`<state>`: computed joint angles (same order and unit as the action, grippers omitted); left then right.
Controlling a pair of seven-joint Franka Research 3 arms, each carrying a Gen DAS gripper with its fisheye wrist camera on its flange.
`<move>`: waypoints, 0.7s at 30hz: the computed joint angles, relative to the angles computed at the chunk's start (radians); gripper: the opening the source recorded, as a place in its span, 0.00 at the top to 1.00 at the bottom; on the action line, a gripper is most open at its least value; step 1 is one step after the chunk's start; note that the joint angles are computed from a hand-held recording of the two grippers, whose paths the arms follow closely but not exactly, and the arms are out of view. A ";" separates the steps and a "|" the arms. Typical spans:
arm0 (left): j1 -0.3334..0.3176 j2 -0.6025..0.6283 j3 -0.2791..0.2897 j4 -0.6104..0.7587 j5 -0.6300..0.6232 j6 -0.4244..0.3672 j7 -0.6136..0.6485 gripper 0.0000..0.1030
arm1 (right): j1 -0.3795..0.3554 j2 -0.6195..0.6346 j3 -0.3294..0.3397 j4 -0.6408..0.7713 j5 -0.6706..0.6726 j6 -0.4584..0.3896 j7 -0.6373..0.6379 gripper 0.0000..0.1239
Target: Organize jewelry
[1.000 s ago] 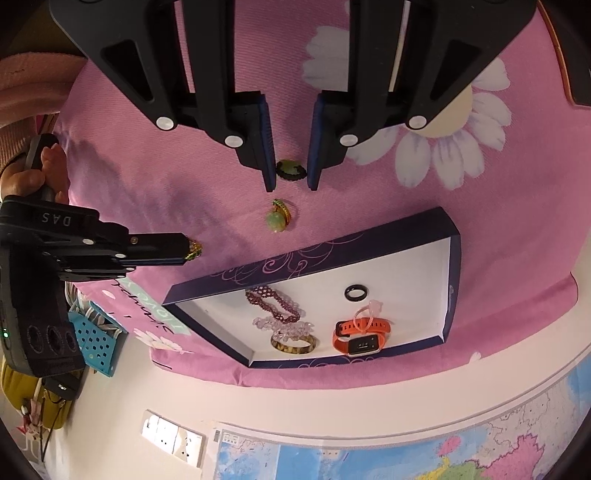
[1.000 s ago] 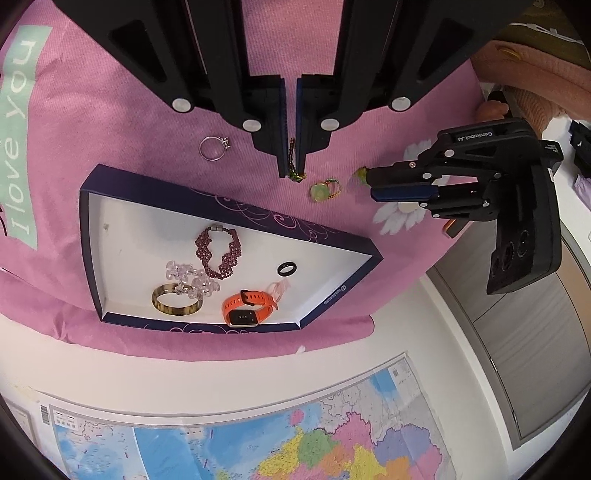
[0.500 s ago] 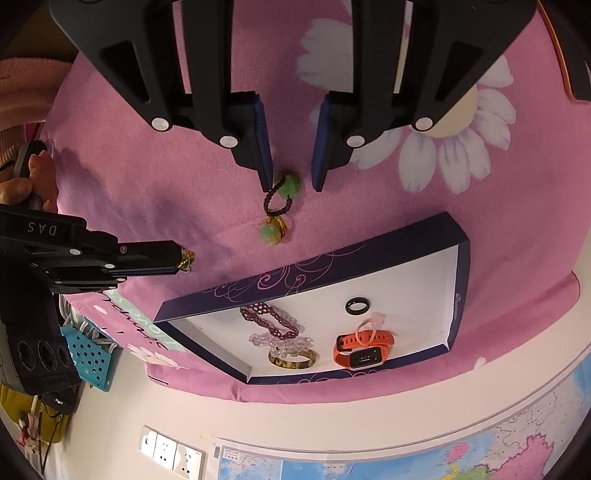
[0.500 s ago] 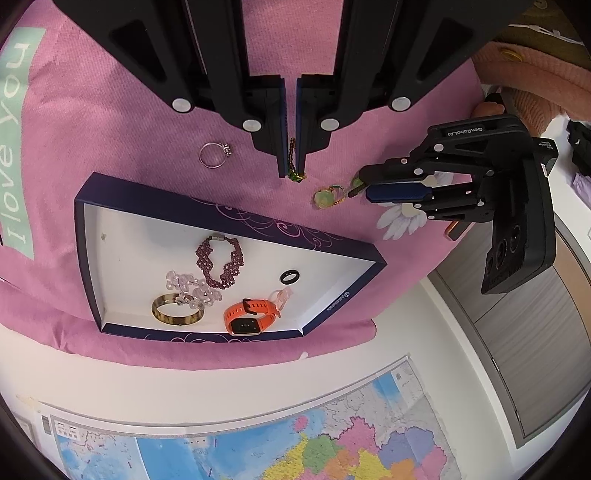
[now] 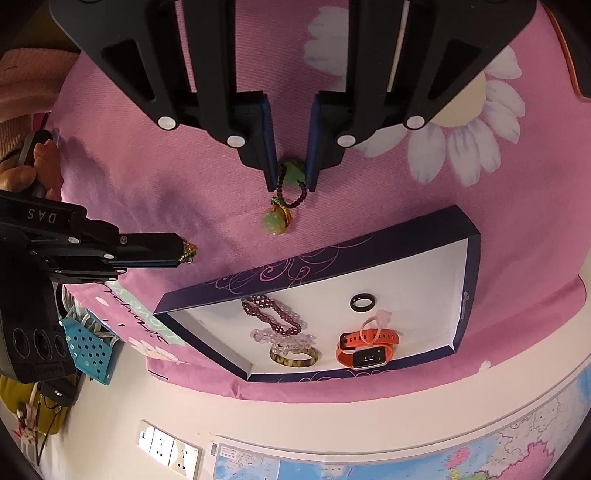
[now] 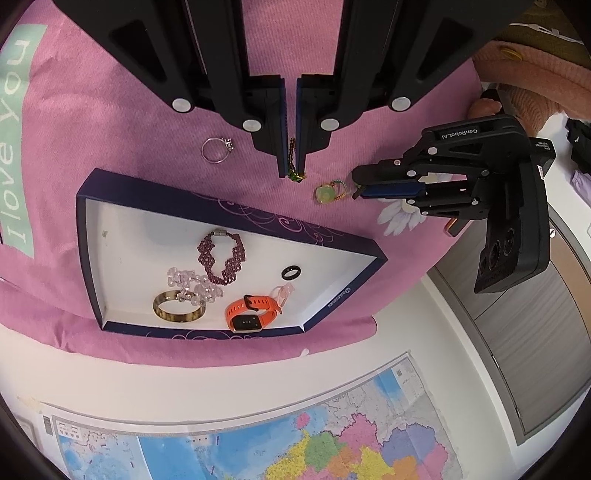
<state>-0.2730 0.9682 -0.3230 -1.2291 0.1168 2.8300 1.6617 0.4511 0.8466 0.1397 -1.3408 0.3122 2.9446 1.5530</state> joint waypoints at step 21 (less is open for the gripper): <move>0.042 -0.041 -0.050 -0.032 -0.013 0.086 0.018 0.85 | 0.003 0.015 -0.027 0.063 -0.022 0.013 0.007 0.98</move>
